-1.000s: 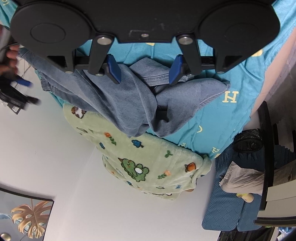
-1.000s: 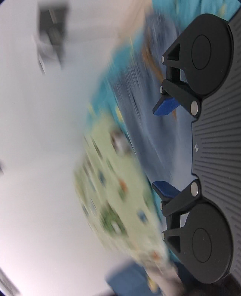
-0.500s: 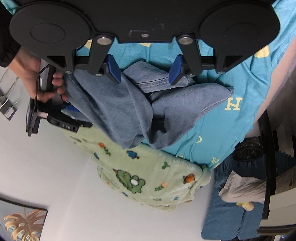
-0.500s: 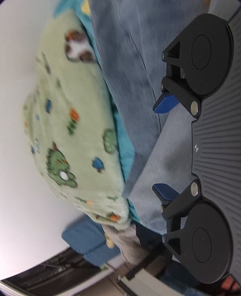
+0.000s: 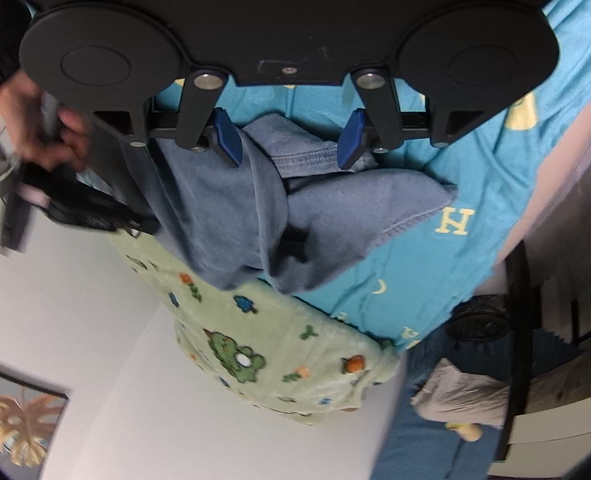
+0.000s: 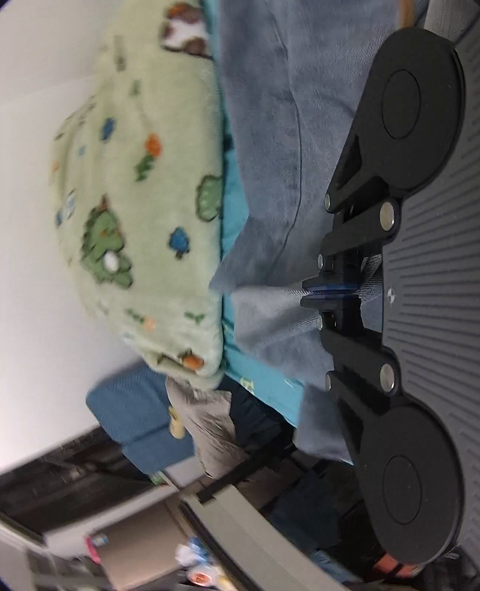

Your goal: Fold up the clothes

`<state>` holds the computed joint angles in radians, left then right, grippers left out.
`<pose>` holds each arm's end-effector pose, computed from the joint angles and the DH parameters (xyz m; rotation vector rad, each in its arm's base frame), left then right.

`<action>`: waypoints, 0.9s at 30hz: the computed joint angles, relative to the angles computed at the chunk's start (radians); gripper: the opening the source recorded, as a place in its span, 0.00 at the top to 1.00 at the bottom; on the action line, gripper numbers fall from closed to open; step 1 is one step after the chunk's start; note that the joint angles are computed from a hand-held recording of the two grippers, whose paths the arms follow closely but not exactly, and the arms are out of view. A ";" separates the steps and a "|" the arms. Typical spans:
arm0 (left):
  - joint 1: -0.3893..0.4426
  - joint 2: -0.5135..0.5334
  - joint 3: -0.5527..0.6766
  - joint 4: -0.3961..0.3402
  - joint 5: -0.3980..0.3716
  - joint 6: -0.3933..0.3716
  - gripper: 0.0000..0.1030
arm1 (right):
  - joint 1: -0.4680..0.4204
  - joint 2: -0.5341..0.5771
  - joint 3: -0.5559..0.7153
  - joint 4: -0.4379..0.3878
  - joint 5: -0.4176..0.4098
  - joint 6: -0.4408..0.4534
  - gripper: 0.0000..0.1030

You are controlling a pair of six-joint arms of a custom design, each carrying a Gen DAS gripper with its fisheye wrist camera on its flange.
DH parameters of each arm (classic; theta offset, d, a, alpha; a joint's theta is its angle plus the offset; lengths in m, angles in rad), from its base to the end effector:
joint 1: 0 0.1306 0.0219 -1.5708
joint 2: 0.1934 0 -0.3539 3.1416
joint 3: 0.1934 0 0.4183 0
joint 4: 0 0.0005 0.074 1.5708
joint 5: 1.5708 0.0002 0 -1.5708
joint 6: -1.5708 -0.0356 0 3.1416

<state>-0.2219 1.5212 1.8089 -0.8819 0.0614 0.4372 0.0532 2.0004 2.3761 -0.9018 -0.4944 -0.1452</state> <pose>0.5499 -0.1268 0.5381 -0.2004 2.1887 -0.4416 0.7066 0.0540 0.5184 -0.2050 2.0797 0.6372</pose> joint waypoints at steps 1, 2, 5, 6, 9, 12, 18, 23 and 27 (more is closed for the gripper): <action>0.002 -0.012 -0.007 0.007 0.002 0.008 0.49 | 0.009 -0.049 -0.055 0.014 0.022 0.042 0.98; 0.003 -0.027 -0.019 0.020 -0.001 0.009 0.49 | 0.016 -0.093 -0.100 0.014 0.029 0.074 0.98; -0.001 -0.064 -0.047 0.052 -0.010 -0.006 0.49 | 0.037 -0.205 -0.215 -0.011 0.046 0.137 0.98; -0.002 -0.072 -0.054 0.060 -0.010 -0.008 0.49 | 0.048 -0.237 -0.252 -0.029 0.062 0.166 0.98; 0.001 -0.083 -0.058 0.058 0.020 -0.001 0.49 | 0.086 -0.312 -0.347 -0.113 0.124 0.238 0.98; 0.004 -0.103 -0.078 0.066 0.041 -0.007 0.49 | 0.132 -0.357 -0.430 -0.193 0.231 0.283 0.98; 0.007 -0.122 -0.100 0.087 0.064 -0.038 0.49 | 0.196 -0.336 -0.461 -0.297 0.399 0.238 0.97; 0.006 -0.122 -0.112 0.072 0.065 -0.072 0.49 | 0.163 -0.357 -0.475 -0.238 0.330 0.008 0.75; 0.002 -0.117 -0.115 0.066 0.075 -0.079 0.49 | 0.136 -0.394 -0.508 -0.122 0.294 -0.076 0.53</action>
